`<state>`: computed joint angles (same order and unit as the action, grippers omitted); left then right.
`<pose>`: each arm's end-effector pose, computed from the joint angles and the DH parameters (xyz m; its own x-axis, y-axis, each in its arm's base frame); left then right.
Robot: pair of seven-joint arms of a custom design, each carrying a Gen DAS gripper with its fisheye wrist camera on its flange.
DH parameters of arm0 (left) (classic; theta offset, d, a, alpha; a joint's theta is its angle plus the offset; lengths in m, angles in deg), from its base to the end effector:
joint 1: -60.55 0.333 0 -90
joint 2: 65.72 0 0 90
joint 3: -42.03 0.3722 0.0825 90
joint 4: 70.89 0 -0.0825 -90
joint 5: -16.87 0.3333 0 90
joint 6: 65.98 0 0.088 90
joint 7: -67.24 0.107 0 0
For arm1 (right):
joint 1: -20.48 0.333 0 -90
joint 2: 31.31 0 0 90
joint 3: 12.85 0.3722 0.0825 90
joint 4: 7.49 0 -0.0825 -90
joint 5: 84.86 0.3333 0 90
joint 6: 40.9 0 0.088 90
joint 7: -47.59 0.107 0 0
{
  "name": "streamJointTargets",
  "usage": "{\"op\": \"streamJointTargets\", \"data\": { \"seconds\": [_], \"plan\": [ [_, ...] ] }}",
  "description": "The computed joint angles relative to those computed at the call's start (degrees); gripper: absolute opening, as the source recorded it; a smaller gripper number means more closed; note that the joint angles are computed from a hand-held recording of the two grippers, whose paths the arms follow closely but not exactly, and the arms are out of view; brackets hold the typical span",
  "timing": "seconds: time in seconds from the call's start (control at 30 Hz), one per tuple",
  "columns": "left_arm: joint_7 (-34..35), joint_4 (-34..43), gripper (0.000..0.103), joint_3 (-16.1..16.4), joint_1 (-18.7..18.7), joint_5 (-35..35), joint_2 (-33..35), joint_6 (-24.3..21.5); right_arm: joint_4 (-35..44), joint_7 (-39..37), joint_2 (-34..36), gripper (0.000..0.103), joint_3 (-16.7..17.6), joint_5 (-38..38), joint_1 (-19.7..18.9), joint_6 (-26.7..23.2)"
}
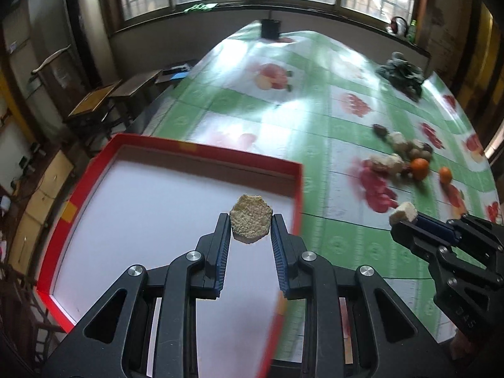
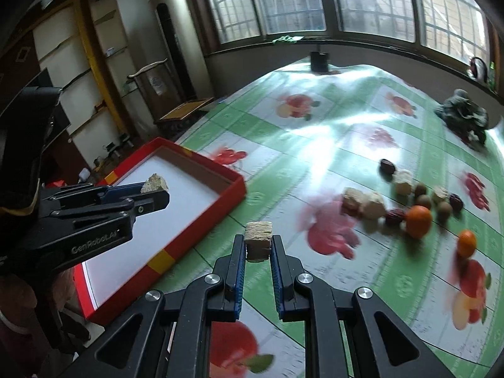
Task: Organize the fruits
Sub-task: 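Carry both items into the red tray and open both tools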
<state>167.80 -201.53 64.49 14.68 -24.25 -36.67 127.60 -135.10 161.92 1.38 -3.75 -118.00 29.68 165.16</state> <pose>0.5320 -0.1738 0.3173 0.0590 -0.9982 -0.0082 -0.7891 -0.0416 -0.6129 0.5337 0.2366 0.3065 0.5052 -0.8424 -0.1876 -0.6749 -0.2501 -0.6942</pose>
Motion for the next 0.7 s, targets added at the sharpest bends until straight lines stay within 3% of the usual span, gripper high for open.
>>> {"op": "streamJointTargets", "data": {
  "seconds": [0.3, 0.57, 0.7],
  "plan": [
    [-2.2, 0.7, 0.025, -0.1, 3.3, 1.2, 1.8, -1.3, 6.8, -0.1, 3.2, 0.015, 5.6, -2.7, -1.6, -6.5],
    [-6.5, 2.0, 0.025, 4.6, 1.7, 4.3, 4.5, -3.9, 17.0, -5.7, 10.0, 0.015, 17.0, -2.7, -6.9, -16.7],
    [-9.2, 2.5, 0.025, 5.0, 2.6, 6.7, 5.4, -4.7, 21.9, -10.5, 13.4, 0.015, 20.1, -0.5, -7.0, -21.5]
  ]
}}
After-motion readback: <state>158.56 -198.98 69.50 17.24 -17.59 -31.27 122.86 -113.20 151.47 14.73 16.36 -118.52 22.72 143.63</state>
